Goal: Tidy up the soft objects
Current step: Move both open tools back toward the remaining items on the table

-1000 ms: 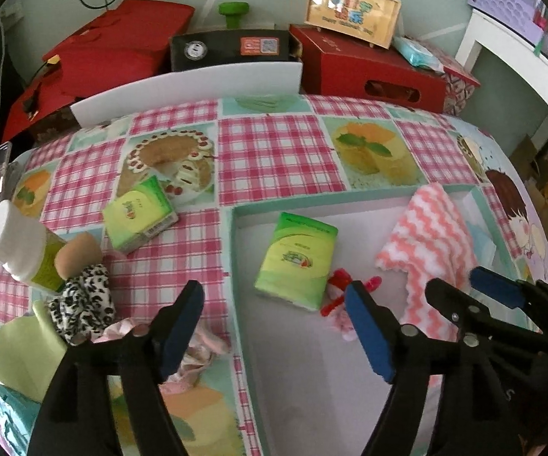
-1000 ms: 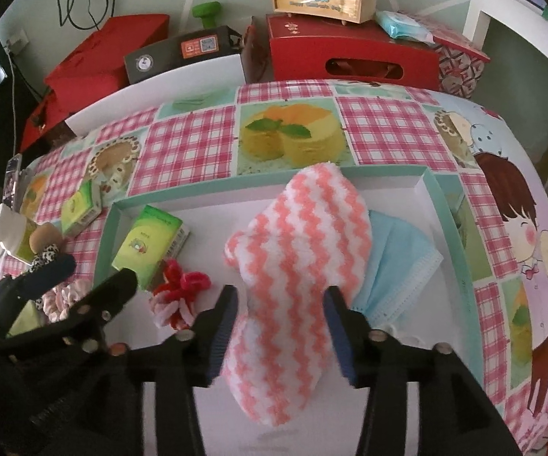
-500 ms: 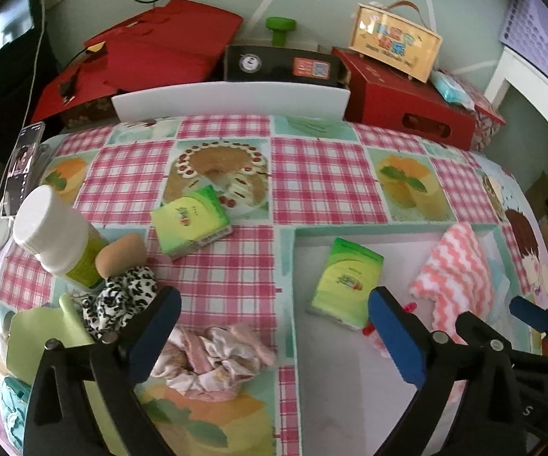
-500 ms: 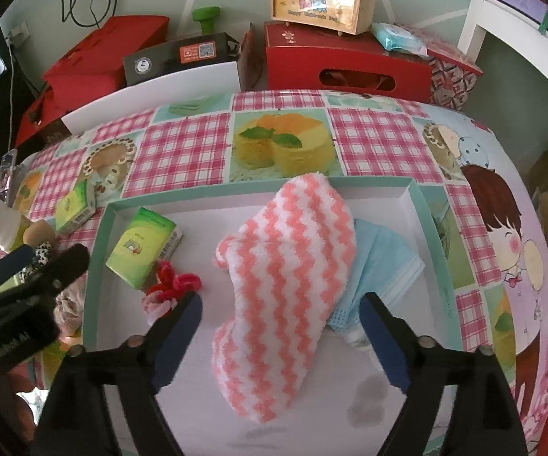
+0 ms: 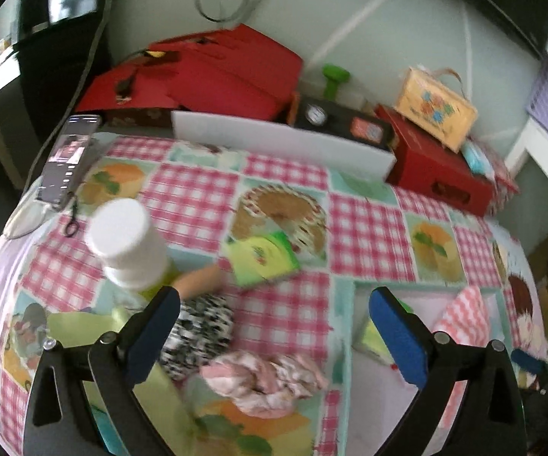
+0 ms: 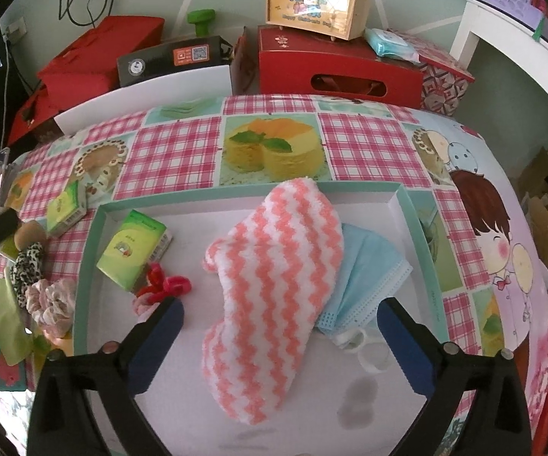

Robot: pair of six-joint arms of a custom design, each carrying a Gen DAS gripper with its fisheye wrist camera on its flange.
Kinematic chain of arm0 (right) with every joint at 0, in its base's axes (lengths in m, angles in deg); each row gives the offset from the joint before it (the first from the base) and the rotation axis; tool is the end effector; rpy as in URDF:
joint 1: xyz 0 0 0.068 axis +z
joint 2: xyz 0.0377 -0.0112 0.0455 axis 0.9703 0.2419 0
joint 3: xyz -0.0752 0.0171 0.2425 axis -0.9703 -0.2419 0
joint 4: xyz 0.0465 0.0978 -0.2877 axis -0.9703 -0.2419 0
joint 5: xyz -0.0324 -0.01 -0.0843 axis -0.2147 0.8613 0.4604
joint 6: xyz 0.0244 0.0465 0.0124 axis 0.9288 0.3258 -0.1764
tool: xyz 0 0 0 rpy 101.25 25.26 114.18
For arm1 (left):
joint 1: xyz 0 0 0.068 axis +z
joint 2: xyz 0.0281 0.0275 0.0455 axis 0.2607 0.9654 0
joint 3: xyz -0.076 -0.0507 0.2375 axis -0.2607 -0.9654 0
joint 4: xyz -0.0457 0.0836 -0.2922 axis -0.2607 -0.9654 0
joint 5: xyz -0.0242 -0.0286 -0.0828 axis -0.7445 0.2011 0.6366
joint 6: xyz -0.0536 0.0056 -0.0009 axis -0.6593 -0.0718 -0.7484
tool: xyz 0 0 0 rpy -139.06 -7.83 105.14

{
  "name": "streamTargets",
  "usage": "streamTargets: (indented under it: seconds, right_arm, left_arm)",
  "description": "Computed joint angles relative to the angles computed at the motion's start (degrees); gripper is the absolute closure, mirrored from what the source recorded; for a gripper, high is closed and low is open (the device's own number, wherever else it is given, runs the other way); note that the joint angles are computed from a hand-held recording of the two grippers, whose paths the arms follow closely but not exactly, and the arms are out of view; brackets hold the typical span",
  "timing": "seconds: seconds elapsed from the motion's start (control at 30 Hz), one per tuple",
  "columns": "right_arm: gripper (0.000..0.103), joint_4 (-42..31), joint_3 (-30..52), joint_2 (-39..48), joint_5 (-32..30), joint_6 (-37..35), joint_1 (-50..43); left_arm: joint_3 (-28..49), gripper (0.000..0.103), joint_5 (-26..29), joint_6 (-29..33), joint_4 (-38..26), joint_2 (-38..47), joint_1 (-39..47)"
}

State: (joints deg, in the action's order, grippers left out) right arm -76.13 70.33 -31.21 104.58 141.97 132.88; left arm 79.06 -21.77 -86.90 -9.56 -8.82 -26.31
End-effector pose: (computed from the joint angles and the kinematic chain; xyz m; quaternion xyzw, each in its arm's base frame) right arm 0.1002 0.1250 0.1725 0.2607 0.9386 -0.0835 0.2099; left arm 0.2147 -0.1830 0.1771 0.1117 0.9347 -0.1278 0.3123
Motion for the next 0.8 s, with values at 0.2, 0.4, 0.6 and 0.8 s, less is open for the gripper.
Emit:
streamTargets:
  seconds: [0.2,0.4,0.6,0.8]
  right_arm:
    - [0.0,0.5,0.5,0.7,0.0,-0.2,0.0]
    - [0.0,1.7,2.2,2.4,0.9,-0.6,0.9]
    - [0.0,6.0,5.1,5.4,2.9,-2.1,2.5]
    - [0.0,14.4,9.6,11.8,3.3,-8.0,3.7]
  left_arm:
    - [-2.5,0.003,0.8,1.1,-1.7,-6.3,7.8]
    - [-3.7,0.003,2.3,2.8,-5.0,-9.9,15.2]
    - [-3.6,0.003,3.1,6.2,-9.9,-10.1,20.4]
    - [-2.4,0.003,6.1,8.8,-13.2,-7.3,23.4]
